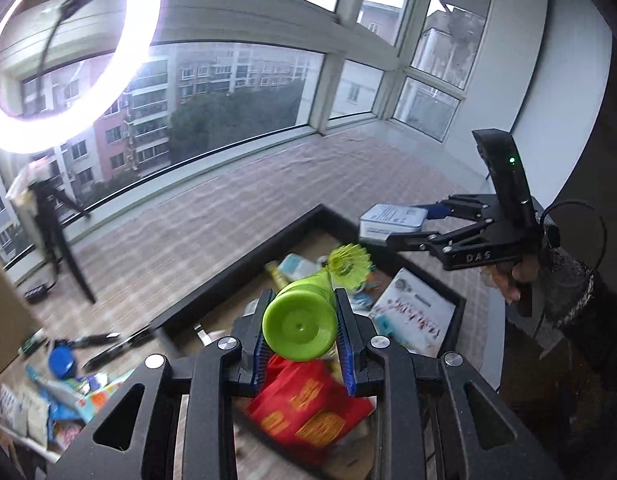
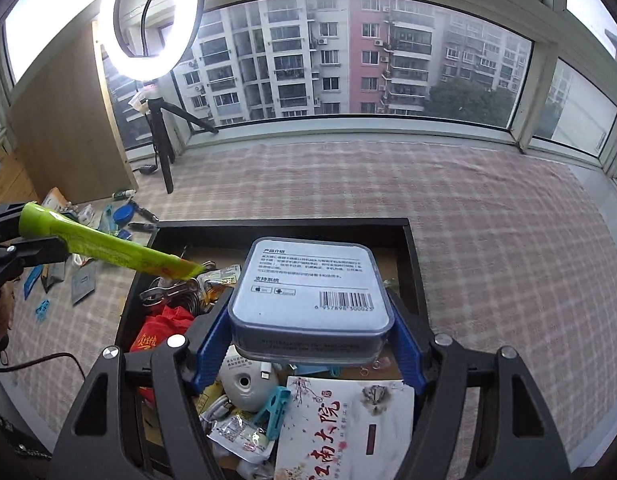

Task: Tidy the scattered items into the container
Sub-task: 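Carry the green tube and white tin box over the tray and release both, then grasp the grey sachet with the left gripper while the right gripper grasps the wooden clothespin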

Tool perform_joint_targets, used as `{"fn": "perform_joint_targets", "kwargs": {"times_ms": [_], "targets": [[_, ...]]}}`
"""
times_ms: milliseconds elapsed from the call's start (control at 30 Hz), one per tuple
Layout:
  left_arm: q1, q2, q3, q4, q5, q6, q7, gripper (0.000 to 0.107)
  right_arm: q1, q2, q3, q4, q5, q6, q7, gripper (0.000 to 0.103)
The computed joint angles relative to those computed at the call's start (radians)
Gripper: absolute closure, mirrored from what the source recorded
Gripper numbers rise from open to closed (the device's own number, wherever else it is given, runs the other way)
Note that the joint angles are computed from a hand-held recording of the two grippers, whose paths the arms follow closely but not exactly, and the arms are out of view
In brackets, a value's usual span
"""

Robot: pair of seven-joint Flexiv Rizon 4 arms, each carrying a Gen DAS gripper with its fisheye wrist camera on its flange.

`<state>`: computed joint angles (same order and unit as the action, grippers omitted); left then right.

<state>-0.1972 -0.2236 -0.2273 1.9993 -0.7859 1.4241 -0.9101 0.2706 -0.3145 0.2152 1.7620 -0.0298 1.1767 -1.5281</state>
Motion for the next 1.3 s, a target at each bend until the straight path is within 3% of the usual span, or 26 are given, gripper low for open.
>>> {"fn": "perform_joint_targets", "kwargs": {"times_ms": [33,67,167,233,600,833,1067,1300], "targets": [[-0.028,-0.015,0.056,-0.035,0.126,-0.051,-0.105,0.054,0.01,0.005,-0.016,0.011,-0.02,0.013,0.024,0.032],[-0.044,-0.022,0.08,-0.052,0.187,-0.067,-0.149,0.048,0.025,0.011,-0.036,0.022,-0.052,0.023,0.058,0.028],[-0.041,-0.023,0.083,-0.057,0.258,-0.073,-0.183,0.048,0.048,0.023,-0.073,0.051,-0.137,0.06,0.127,0.025],[-0.021,-0.013,0.064,-0.041,0.241,-0.075,-0.179,0.048,0.048,0.024,-0.076,0.058,-0.166,0.079,0.152,0.025],[0.01,0.069,0.077,0.075,0.148,-0.032,-0.185,0.048,0.013,0.004,0.001,0.018,-0.09,0.046,0.081,0.025],[0.026,0.17,0.187,0.195,0.289,-0.053,-0.348,0.048,0.011,-0.016,0.078,-0.029,0.02,0.033,-0.04,0.025],[0.118,0.316,0.278,0.339,0.545,-0.107,-0.592,0.048,0.052,-0.082,0.143,-0.138,0.123,-0.072,-0.192,0.025],[0.194,0.41,0.313,0.454,0.614,-0.155,-0.666,0.049,0.153,-0.162,0.168,-0.245,0.143,-0.199,-0.296,0.033]]}}
